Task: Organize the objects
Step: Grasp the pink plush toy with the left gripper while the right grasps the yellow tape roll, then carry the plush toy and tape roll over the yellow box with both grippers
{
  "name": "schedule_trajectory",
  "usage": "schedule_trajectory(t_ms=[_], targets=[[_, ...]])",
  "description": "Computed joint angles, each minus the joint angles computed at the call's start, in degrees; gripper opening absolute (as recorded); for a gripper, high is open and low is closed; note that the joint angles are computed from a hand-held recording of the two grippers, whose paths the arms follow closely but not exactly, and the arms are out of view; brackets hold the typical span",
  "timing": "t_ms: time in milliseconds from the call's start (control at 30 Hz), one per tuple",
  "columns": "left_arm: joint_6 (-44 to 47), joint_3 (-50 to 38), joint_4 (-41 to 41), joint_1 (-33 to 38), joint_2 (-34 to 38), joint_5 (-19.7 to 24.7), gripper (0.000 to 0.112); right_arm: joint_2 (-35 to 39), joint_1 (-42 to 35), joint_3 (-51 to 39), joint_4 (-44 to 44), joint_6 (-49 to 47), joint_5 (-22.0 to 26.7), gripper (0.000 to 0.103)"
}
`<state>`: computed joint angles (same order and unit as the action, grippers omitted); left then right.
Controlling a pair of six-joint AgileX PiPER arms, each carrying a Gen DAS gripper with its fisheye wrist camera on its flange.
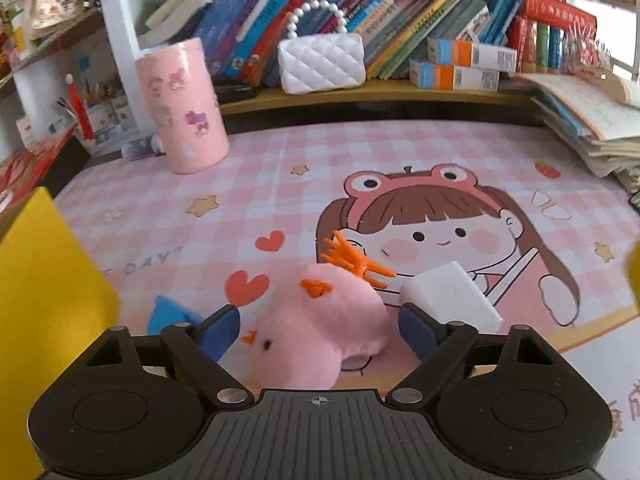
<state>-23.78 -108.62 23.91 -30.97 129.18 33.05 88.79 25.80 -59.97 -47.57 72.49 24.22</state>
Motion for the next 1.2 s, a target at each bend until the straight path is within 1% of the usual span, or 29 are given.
schedule_trajectory(t_ms=[33,67,200,300,467,533,667,733,1000,1033,1200], targets=[[-0.19,-1.32,0.32,-0.1,1.01,0.84,0.079,-0.41,0.44,0.42,-0.14,0.26,0.38,0.084],[-0.14,-2.52,0.31,-0.01,1.92,1.58,0.079,-0.81,0.93,0.8,-0.18,0.45,0.74,0.084],[1.47,-1.82,-3.3,1.14,1.17,0.55,0.078,-1.83,2.6,1.68,-0.99,1.3,2.37,0.084],[2.31,3.57,-5.81,1.81,-2.97,-2.58,0.078,-1.89,3.96,1.62,-1.78,3.06,3.97,0.084],[6.68,15.95,-12.83,2.61,-13.01,-8.18,0.078,-1.41,7.5,0.96,-3.77,6.96,7.85,0.084],[10.02,20.75,-16.83,3.0,-16.99,-10.12,0.078,-1.06,9.22,0.68,-4.42,8.87,9.66,0.084],[16.67,30.44,-23.98,3.77,-25.0,-13.46,0.078,0.06,13.63,-0.54,-4.95,11.49,15.1,0.084],[20.75,34.21,-28.13,4.4,-28.19,-14.06,0.078,0.56,15.81,-1.21,-4.78,12.11,17.73,0.084],[40.3,47.46,-46.02,9.33,-40.4,-15.08,0.078,2.64,26.01,-4.62,-5.02,15.69,28.38,0.084],[43.28,49.03,-48.69,10.51,-42.06,-14.8,0.078,2.99,27.18,-5.18,-5.07,16.21,29.35,0.084],[52.58,54.9,-56.78,17.46,-48.96,-12.3,0.078,6.05,32.58,-9.58,-4.5,17.53,33.0,0.084]])
